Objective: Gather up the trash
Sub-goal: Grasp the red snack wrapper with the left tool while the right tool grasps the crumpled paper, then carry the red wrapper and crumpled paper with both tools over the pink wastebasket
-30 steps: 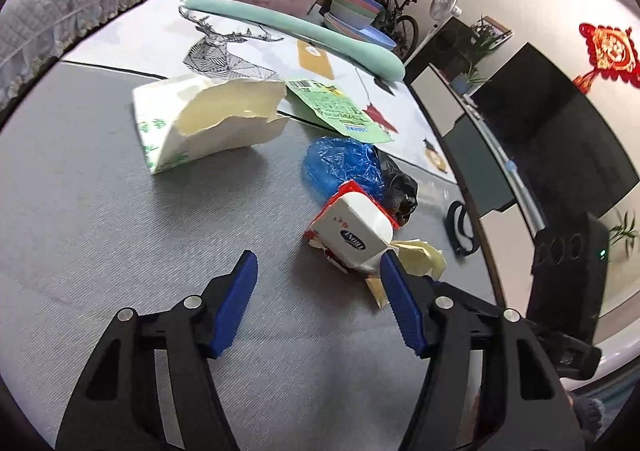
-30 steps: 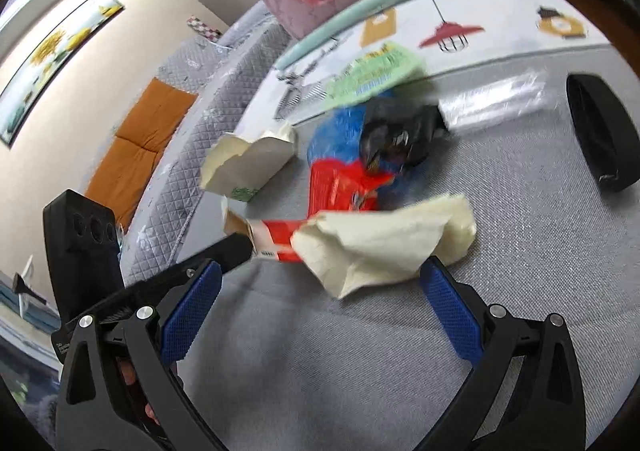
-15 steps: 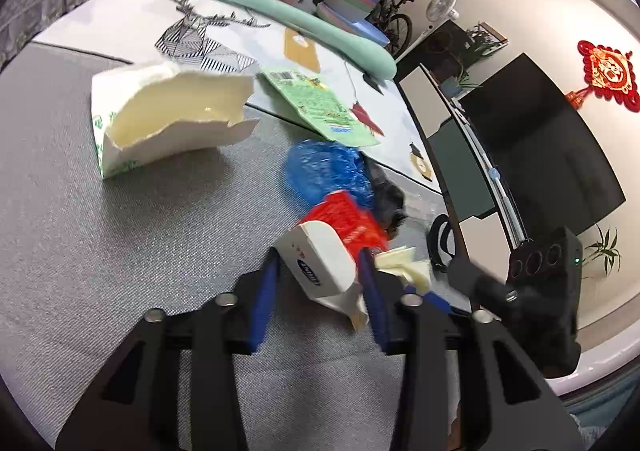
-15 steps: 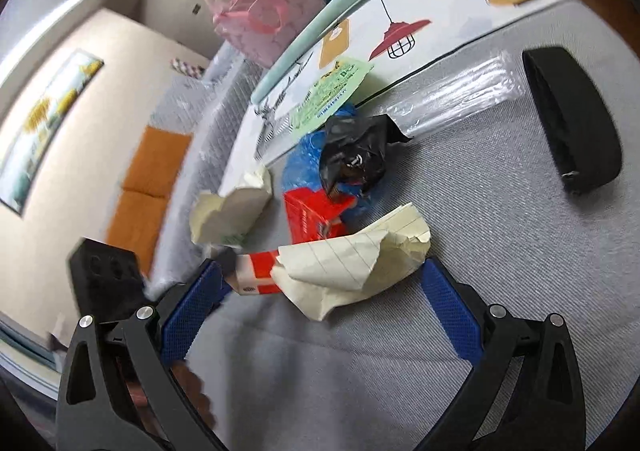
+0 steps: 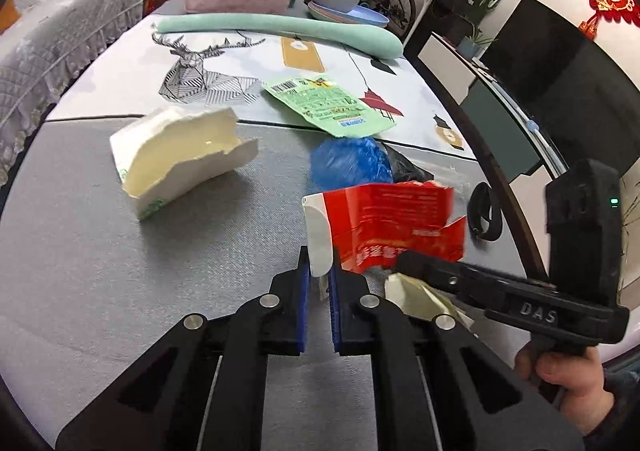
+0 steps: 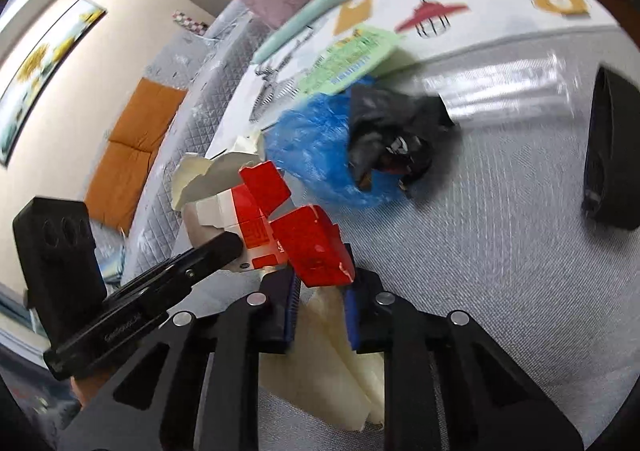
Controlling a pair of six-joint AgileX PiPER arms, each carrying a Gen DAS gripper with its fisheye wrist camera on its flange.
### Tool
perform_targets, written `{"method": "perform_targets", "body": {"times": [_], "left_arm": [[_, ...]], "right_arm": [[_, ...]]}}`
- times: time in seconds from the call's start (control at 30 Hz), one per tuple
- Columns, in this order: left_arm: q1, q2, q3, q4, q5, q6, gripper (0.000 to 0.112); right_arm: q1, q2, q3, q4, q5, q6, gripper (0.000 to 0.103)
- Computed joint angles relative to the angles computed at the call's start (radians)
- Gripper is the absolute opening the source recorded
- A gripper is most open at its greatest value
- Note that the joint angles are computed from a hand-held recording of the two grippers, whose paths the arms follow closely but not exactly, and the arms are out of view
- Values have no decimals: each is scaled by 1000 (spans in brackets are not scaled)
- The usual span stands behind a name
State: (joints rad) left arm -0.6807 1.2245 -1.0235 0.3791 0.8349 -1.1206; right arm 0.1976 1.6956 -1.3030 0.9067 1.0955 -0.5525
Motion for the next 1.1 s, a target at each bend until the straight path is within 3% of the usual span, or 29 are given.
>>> {"method": "perform_targets", "body": {"times": [0.13,0.2,0.23,0.27,0.33,0.47,0.53,0.6,0.63,0.67,0.87,1.1], "left_arm": [[-38,-2,-35,81,57,-37,5],[-56,-1,-49,125,92,-69,5],[-61,-7,-50,143,106,-83,5],[-61,-16,-48,154,115,-93,5],[-57,-31,-46,174,146,-107,5],[-50,-46,-35,190,184,-111,5],[-50,-44,-35,188,193,-115,5],[-62,-32,-43,192,200,-112,5],[-69,-24,-49,198,205,-110,5],[-81,-16,-57,206,215,-108,5],[-194,46,-134,316,314,-90,4],[-200,64,-169,297,316,-57,4]], "right_arm": [[25,-39,-9,-27,-37,-37,19],[21,-23,-32,-20,-13,-47,25],[19,-8,-48,-30,3,-28,43],[10,1,-54,-30,10,-17,70],[-25,-8,-35,6,23,-27,80],[-16,-44,-20,-62,21,-67,79],[13,-58,5,-105,32,-82,73],[50,-70,20,-155,20,-89,44],[76,-79,23,-198,4,-82,18],[95,-85,24,-223,-9,-84,8],[72,-98,4,-219,-65,-46,7],[71,-81,-23,-229,-62,-30,7]]}}
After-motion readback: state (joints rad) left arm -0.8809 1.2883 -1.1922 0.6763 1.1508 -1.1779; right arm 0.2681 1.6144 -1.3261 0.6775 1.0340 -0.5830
